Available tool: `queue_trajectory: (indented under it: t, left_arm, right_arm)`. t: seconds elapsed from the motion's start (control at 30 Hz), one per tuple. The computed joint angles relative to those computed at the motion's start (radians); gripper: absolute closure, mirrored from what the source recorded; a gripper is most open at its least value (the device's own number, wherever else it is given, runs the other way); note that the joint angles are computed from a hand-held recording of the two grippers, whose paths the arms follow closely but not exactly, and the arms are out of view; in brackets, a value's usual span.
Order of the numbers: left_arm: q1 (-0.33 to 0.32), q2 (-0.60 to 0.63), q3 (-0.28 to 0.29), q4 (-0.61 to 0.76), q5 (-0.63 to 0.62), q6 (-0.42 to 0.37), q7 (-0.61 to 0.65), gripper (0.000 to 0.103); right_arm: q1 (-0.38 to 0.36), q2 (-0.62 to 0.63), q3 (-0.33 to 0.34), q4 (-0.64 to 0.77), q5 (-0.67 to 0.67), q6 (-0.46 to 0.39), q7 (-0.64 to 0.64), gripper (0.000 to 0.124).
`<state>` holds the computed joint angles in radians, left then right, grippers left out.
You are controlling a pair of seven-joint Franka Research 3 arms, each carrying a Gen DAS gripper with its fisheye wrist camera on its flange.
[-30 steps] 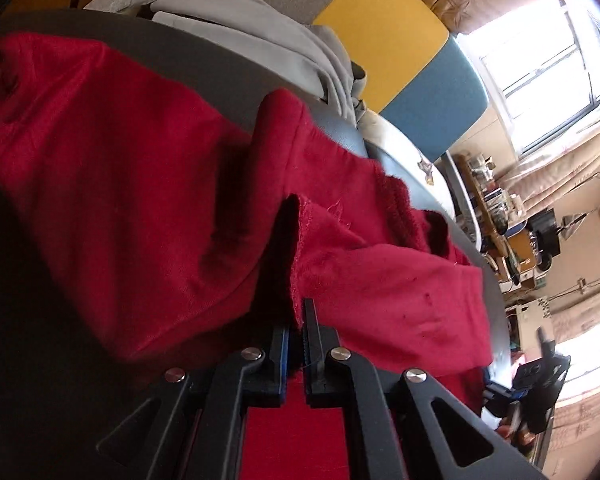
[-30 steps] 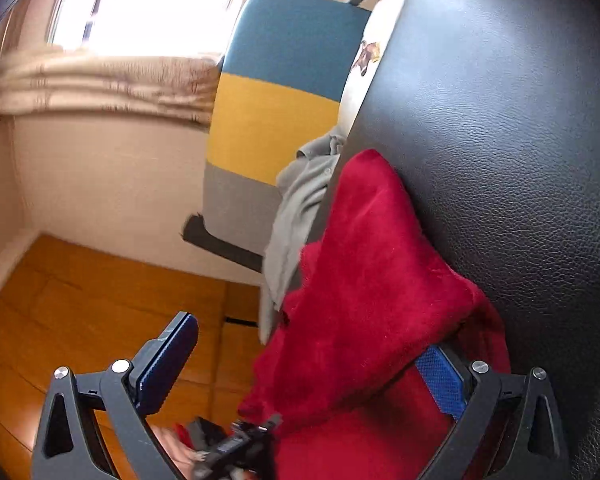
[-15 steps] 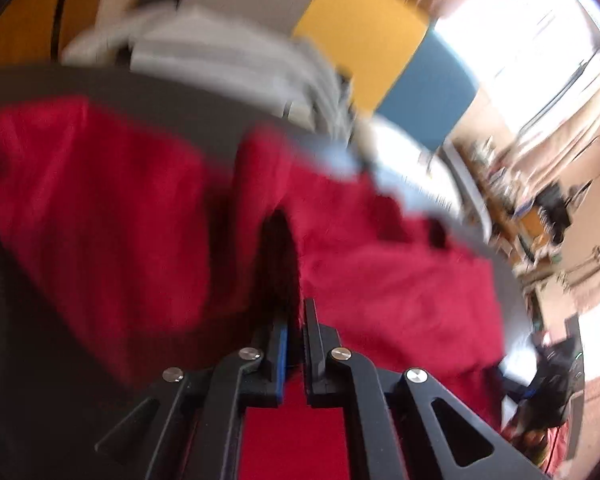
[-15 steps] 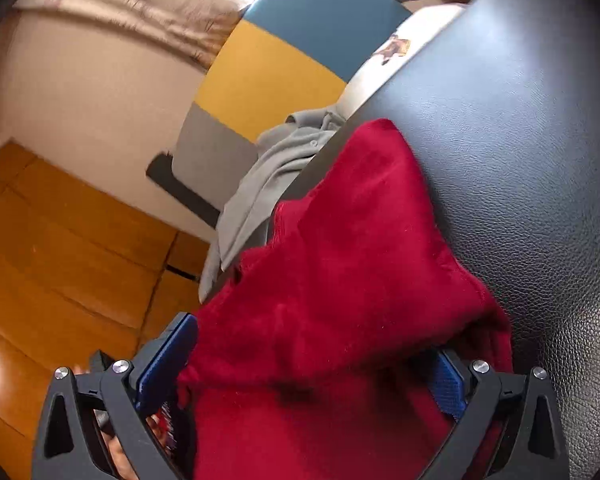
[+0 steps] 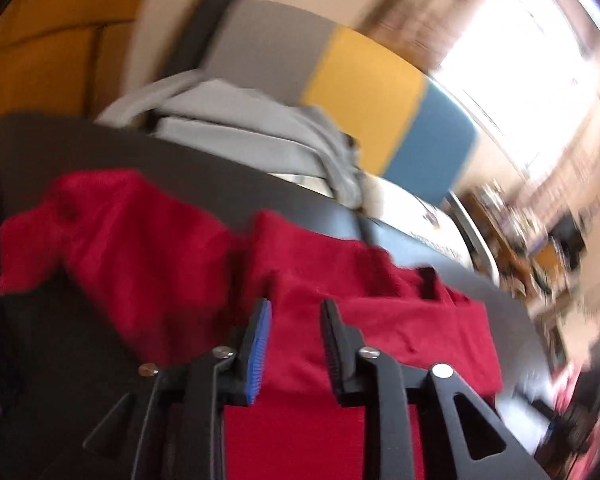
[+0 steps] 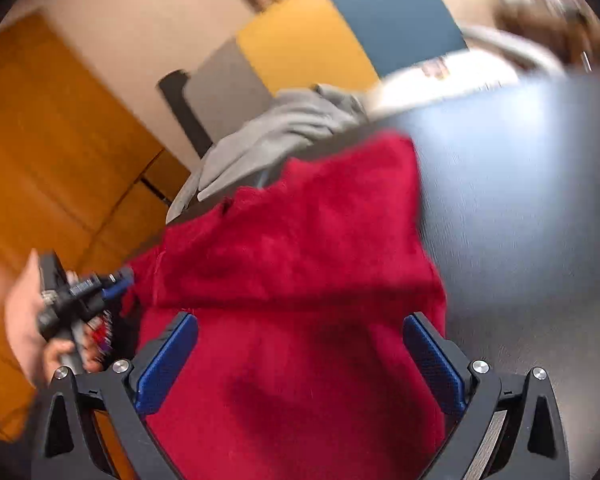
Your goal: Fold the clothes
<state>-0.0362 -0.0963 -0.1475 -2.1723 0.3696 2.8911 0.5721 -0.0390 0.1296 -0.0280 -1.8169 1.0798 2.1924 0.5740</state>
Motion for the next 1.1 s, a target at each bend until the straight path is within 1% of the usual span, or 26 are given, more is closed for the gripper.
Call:
queue_trajectory:
  t: [0.07,0.1,0.13,0.2,0.27,0.3,0.33,0.37,0.4,0.43,0.47,0.5,0.53,0.57,0.63,0.7,0.77,0.83,0.97,1.03,1.1]
  left_arm:
    - [-0.022,0.063,-0.004,0.065,-0.019,-0.032,0.095,0.075]
    - [-0.029,0.099,-0.006,0.1,-0.026,-0.051,0.129,0.075]
    - [-0.033,0.125,-0.006,0.125,-0.041,-0.068,0.153,0.074]
    - [-0.04,0.179,-0.005,0.178,-0.054,-0.102,0.185,0.075]
    - [-0.056,0.231,0.007,0.235,0.0,-0.137,0.158,0.074]
    - [-0.067,0.251,0.015,0.254,0.03,-0.156,0.138,0.074]
    - [-0.07,0.261,0.018,0.251,0.042,-0.149,0.129,0.075]
    - [-0.072,0.252,0.026,0.215,0.061,-0.104,0.106,0.074]
    - [-0.075,0.245,0.035,0.183,0.09,-0.056,0.076,0.074]
    - [-0.079,0.24,0.043,0.16,0.118,-0.008,0.041,0.074]
    - [-0.075,0.236,0.04,0.146,0.107,0.018,0.034,0.074]
    - [-0.072,0.234,0.039,0.138,0.099,0.034,0.023,0.074]
    - [-0.071,0.231,0.041,0.129,0.097,0.05,0.008,0.074]
    - [-0.073,0.227,0.046,0.119,0.103,0.068,-0.016,0.074]
    - [-0.072,0.222,0.052,0.103,0.098,0.098,-0.068,0.074]
    - [-0.079,0.222,0.059,0.098,0.116,0.115,-0.118,0.074]
    - [-0.096,0.225,0.064,0.109,0.155,0.103,-0.16,0.074]
    - [-0.113,0.227,0.063,0.124,0.201,0.074,-0.192,0.074]
    - [-0.156,0.251,0.071,0.188,0.334,-0.027,-0.305,0.074]
    - [-0.154,0.256,0.065,0.198,0.357,-0.037,-0.33,0.073]
    - [-0.137,0.248,0.06,0.176,0.344,0.007,-0.343,0.073]
  right_arm:
    - [0.012,0.034,0.019,0.056,0.043,0.025,-0.045,0.021]
    - [0.024,0.064,0.028,0.097,0.027,0.045,-0.036,0.021]
    - [0.041,0.109,0.036,0.157,-0.019,0.067,-0.004,0.021]
    - [0.068,0.222,0.052,0.287,-0.108,0.097,0.107,0.021]
    - [0.087,0.329,0.057,0.414,-0.217,0.075,0.235,0.021]
    - [0.098,0.364,0.051,0.449,-0.278,0.075,0.274,0.021]
    - [0.11,0.396,0.044,0.482,-0.339,0.075,0.309,0.021]
    - [0.107,0.423,0.058,0.501,-0.407,0.094,0.344,0.021]
    - [0.127,0.416,0.039,0.485,-0.43,0.125,0.309,0.021]
    - [0.141,0.399,0.034,0.451,-0.491,0.17,0.277,0.021]
    - [0.151,0.381,0.035,0.406,-0.539,0.223,0.235,0.021]
    - [0.156,0.361,0.035,0.361,-0.55,0.268,0.175,0.021]
    - [0.127,0.357,0.067,0.351,-0.548,0.281,0.173,0.021]
    - [0.109,0.358,0.08,0.356,-0.534,0.273,0.175,0.021]
    - [0.086,0.362,0.098,0.365,-0.519,0.259,0.169,0.021]
    - [0.085,0.353,0.096,0.355,-0.54,0.257,0.163,0.021]
    - [0.084,0.344,0.094,0.344,-0.556,0.259,0.154,0.021]
    - [0.072,0.345,0.094,0.346,-0.548,0.252,0.153,0.021]
    - [0.068,0.354,0.083,0.352,-0.551,0.275,0.194,0.021]
    - [0.079,0.344,0.078,0.331,-0.574,0.308,0.199,0.021]
    - [0.083,0.337,0.079,0.317,-0.587,0.33,0.202,0.021]
